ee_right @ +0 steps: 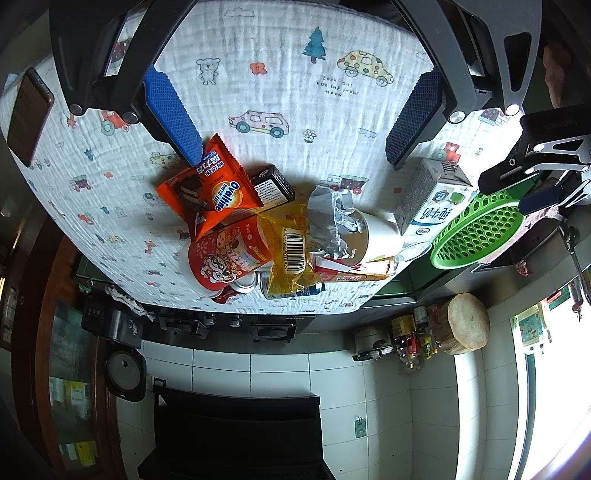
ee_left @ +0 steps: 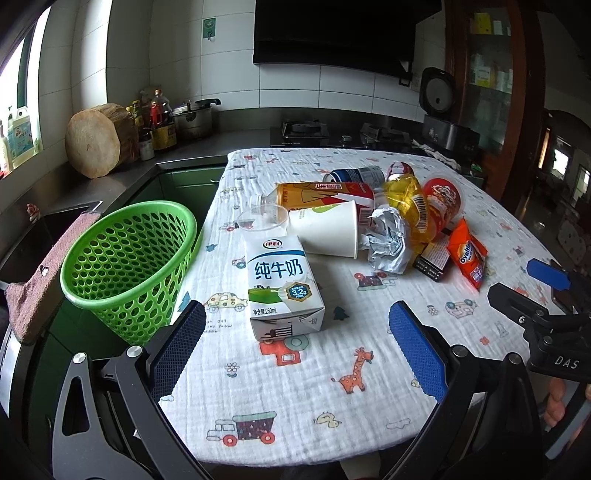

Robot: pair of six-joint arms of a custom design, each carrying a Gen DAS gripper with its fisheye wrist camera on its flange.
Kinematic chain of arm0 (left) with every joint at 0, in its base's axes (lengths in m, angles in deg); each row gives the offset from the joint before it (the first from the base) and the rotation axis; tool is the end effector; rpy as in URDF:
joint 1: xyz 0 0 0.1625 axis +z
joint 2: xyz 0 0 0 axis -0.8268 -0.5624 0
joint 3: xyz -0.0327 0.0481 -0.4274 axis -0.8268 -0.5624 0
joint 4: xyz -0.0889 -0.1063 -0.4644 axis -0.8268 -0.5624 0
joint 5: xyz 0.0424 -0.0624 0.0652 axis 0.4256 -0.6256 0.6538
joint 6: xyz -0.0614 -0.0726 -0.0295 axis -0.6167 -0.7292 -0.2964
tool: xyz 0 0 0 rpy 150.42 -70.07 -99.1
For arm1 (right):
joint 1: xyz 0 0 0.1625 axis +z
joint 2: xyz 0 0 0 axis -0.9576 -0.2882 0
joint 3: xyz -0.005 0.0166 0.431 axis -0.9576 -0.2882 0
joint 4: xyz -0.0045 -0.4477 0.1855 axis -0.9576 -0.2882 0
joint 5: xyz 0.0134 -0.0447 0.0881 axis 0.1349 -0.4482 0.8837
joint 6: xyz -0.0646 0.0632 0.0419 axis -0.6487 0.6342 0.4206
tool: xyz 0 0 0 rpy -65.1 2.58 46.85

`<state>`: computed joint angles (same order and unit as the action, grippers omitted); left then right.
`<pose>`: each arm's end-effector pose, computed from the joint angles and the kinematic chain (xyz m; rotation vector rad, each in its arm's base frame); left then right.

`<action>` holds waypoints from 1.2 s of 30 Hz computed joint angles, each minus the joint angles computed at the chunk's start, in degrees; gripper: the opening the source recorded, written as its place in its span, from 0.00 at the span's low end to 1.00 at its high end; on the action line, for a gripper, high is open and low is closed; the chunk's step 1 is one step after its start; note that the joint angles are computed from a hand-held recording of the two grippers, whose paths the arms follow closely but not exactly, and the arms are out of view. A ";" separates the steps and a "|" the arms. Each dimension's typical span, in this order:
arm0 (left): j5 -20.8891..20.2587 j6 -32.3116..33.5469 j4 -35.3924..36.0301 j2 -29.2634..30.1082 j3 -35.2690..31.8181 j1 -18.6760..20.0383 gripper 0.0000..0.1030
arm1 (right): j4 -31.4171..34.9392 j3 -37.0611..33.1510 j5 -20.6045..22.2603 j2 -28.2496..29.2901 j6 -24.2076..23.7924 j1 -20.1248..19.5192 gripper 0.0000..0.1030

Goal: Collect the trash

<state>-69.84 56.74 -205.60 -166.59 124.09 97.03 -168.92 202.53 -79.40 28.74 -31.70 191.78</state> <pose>-0.2056 -0.4484 0.2049 0.8706 2.3186 -0.9283 0.2621 -0.3703 0.1312 0.2699 -2.1021 1.1868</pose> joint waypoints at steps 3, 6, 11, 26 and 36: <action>1.07 -0.06 -0.54 0.37 -0.07 0.08 0.95 | -0.24 -0.08 -0.07 0.22 -0.12 -0.04 0.94; 1.03 -0.12 -0.46 0.53 -0.28 0.34 0.95 | -0.17 -0.18 -0.25 0.33 0.01 0.14 0.94; 1.51 0.03 -1.05 1.13 -0.32 0.37 0.95 | -0.11 -0.23 0.32 0.02 -0.29 -0.43 0.94; 1.49 0.45 -2.40 1.76 -1.05 0.78 0.95 | 0.80 -0.76 0.89 0.01 -0.28 -1.31 0.94; 1.61 0.80 -3.48 2.01 -1.14 0.68 0.95 | 1.02 -0.93 0.93 -0.11 -0.18 -1.25 0.94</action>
